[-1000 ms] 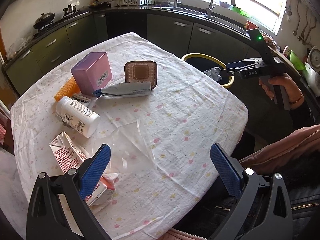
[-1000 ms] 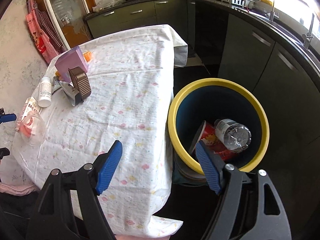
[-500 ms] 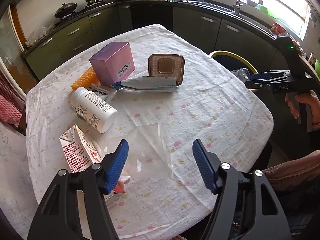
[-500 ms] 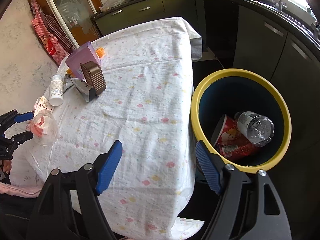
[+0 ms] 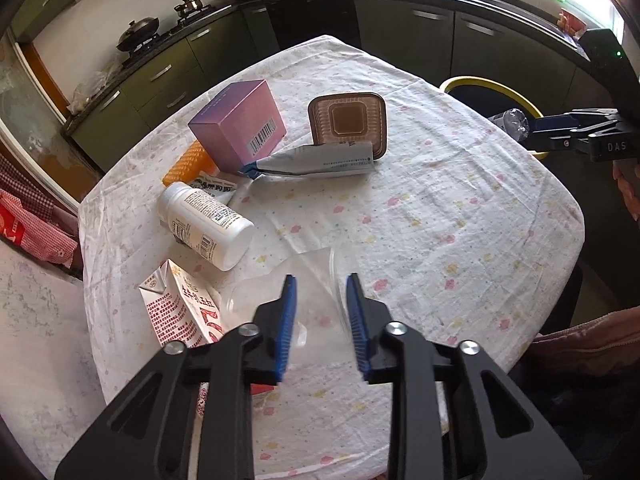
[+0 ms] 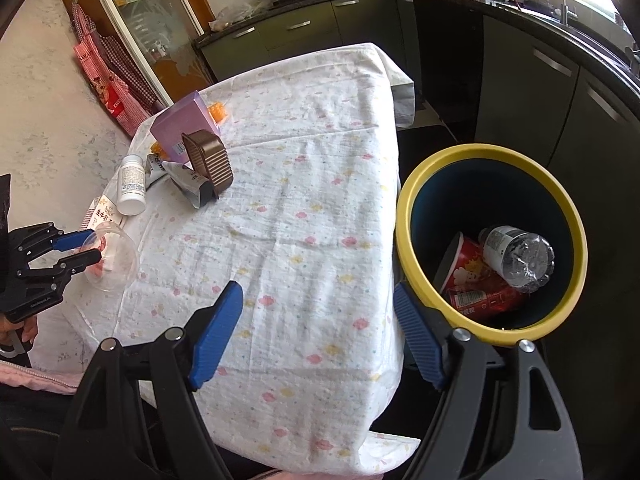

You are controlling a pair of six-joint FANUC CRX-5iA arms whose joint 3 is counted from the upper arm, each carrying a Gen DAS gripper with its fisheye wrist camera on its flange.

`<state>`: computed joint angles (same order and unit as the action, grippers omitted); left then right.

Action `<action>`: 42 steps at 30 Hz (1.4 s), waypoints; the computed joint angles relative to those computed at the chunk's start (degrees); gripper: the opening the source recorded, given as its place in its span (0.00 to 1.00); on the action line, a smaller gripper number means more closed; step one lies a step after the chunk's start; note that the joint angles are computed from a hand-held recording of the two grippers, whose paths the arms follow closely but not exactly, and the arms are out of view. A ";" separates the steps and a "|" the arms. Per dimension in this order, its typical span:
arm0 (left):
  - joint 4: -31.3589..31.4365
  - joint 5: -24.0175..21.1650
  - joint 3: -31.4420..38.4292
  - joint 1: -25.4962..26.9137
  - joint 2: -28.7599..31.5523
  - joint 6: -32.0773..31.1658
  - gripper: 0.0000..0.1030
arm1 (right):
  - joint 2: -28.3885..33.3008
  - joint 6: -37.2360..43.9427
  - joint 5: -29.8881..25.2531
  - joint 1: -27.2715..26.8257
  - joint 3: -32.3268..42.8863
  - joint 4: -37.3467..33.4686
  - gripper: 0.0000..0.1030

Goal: Collect trash
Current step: 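Grasp the clear plastic bag with the left gripper and drop it into the bin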

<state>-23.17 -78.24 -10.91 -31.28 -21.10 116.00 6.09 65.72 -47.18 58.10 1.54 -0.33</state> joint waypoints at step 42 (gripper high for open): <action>24.15 24.63 27.88 2.39 35.11 -22.85 0.07 | -14.78 -24.72 9.50 -5.27 -21.92 17.02 0.72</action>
<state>0.97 -53.60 16.96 -28.89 14.01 93.15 -8.69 41.00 -37.67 52.83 -20.38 16.69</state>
